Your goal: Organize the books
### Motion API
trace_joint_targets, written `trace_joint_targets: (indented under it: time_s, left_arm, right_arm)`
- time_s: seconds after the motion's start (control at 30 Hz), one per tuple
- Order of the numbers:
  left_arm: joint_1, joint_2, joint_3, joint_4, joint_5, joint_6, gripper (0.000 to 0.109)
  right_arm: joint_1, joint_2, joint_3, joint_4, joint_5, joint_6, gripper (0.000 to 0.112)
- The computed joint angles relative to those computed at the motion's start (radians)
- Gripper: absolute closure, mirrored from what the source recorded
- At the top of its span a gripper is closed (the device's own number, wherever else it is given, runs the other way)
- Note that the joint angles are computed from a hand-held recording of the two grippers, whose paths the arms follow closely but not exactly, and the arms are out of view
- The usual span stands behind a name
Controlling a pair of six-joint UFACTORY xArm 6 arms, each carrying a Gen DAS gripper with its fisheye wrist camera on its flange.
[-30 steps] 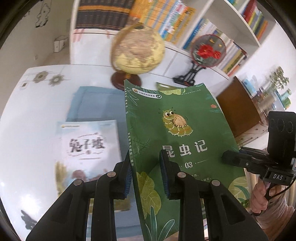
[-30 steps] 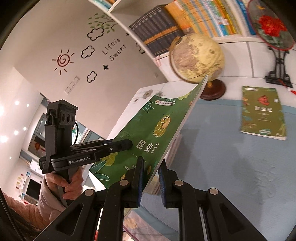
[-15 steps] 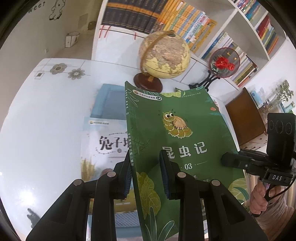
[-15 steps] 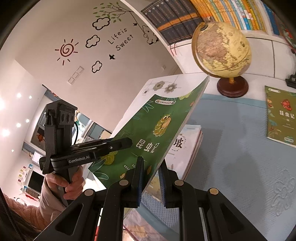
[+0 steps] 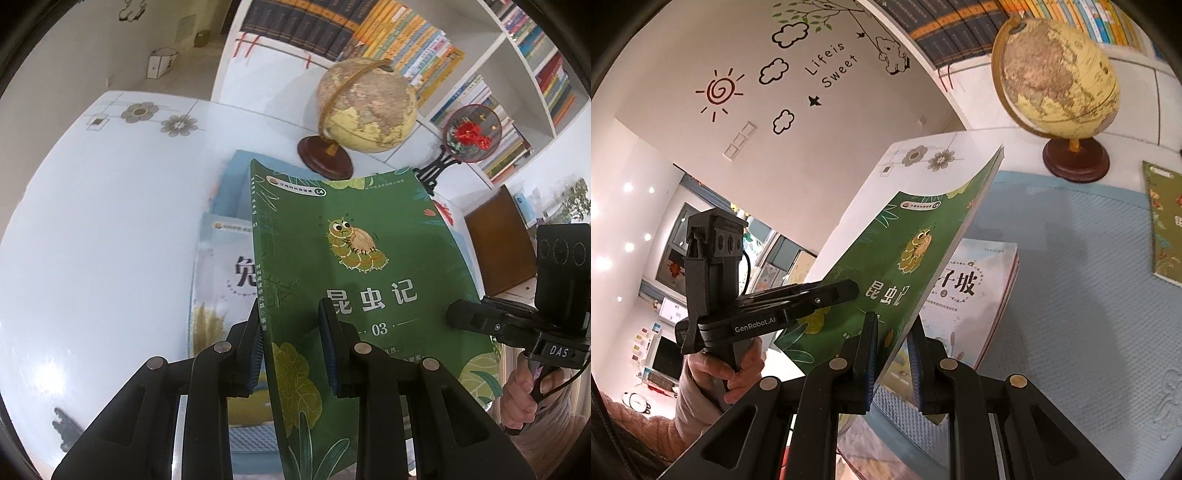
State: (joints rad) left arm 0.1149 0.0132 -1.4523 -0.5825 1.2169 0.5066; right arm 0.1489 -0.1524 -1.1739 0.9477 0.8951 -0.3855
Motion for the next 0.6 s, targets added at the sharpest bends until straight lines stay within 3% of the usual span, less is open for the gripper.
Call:
trace_joint_targets:
  time_s: [0.6]
  left_arm:
    - [0.013, 0.072, 0.069, 0.071, -0.054, -0.036, 0.084]
  right_arm:
    - [0.05, 0.159, 0.0, 0.061, -0.024, 0.016, 0.097]
